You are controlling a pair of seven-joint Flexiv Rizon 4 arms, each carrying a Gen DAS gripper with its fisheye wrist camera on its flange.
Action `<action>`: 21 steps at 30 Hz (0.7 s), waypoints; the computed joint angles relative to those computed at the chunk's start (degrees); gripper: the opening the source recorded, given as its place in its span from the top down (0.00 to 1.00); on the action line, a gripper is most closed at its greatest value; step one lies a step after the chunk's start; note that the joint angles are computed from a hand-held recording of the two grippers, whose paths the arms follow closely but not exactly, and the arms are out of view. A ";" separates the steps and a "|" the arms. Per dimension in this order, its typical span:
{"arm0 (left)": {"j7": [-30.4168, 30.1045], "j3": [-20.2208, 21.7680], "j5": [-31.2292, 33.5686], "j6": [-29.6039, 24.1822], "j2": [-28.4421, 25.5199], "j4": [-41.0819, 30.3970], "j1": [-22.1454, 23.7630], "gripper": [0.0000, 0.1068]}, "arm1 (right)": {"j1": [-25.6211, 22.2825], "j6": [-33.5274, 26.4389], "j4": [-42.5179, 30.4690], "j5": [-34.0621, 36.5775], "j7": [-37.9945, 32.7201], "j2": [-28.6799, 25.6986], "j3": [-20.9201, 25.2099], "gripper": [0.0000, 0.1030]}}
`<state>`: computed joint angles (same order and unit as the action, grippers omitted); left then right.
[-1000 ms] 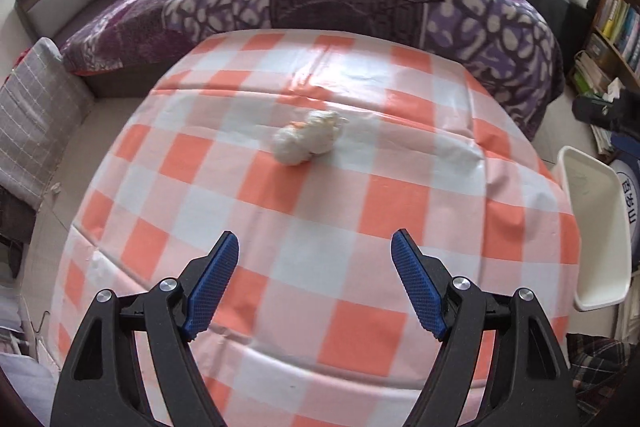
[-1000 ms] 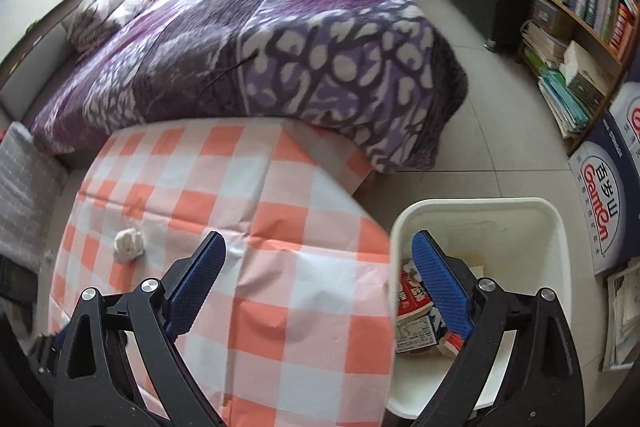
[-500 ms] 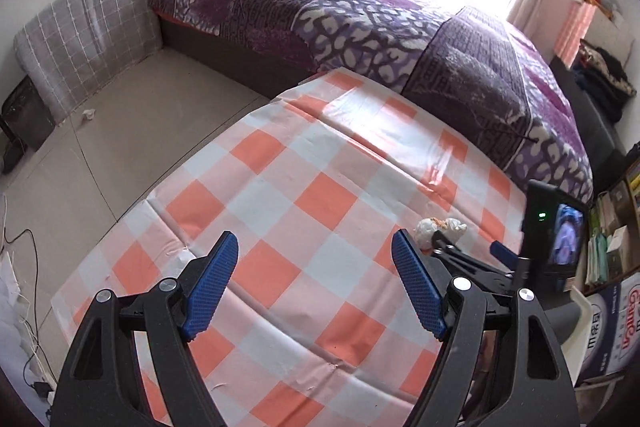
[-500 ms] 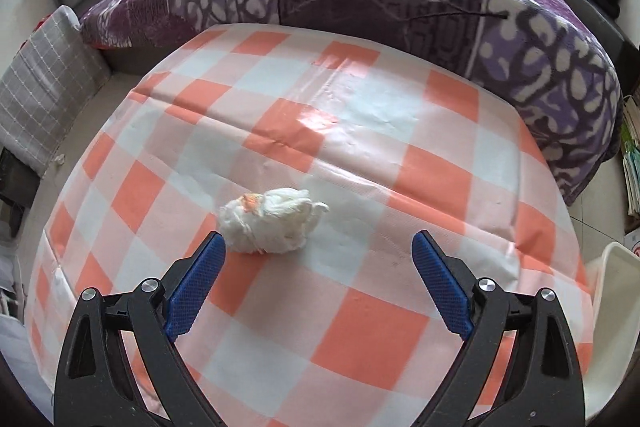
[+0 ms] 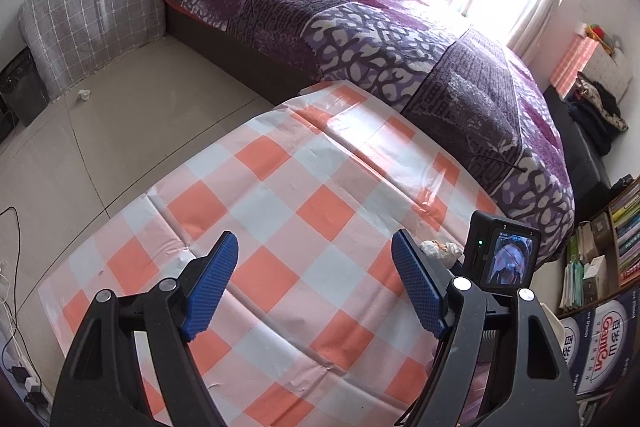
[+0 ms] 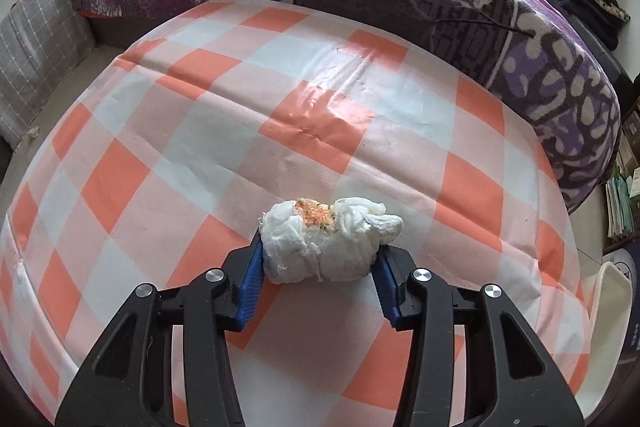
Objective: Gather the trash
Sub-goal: 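Grasp the white tissue ball on the table with the right tool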
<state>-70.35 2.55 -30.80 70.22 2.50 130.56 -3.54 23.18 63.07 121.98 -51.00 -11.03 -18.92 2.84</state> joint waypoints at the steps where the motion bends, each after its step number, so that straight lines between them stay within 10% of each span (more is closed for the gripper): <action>1: 0.00 0.01 -0.10 -0.05 0.03 0.01 -0.02 0.28 | 0.03 0.03 0.28 -0.28 0.41 0.32 -0.07 0.56; 21: -4.46 -0.14 7.11 -0.07 1.54 0.39 -0.31 0.28 | -8.39 2.33 12.38 -2.14 1.93 16.69 4.05 0.56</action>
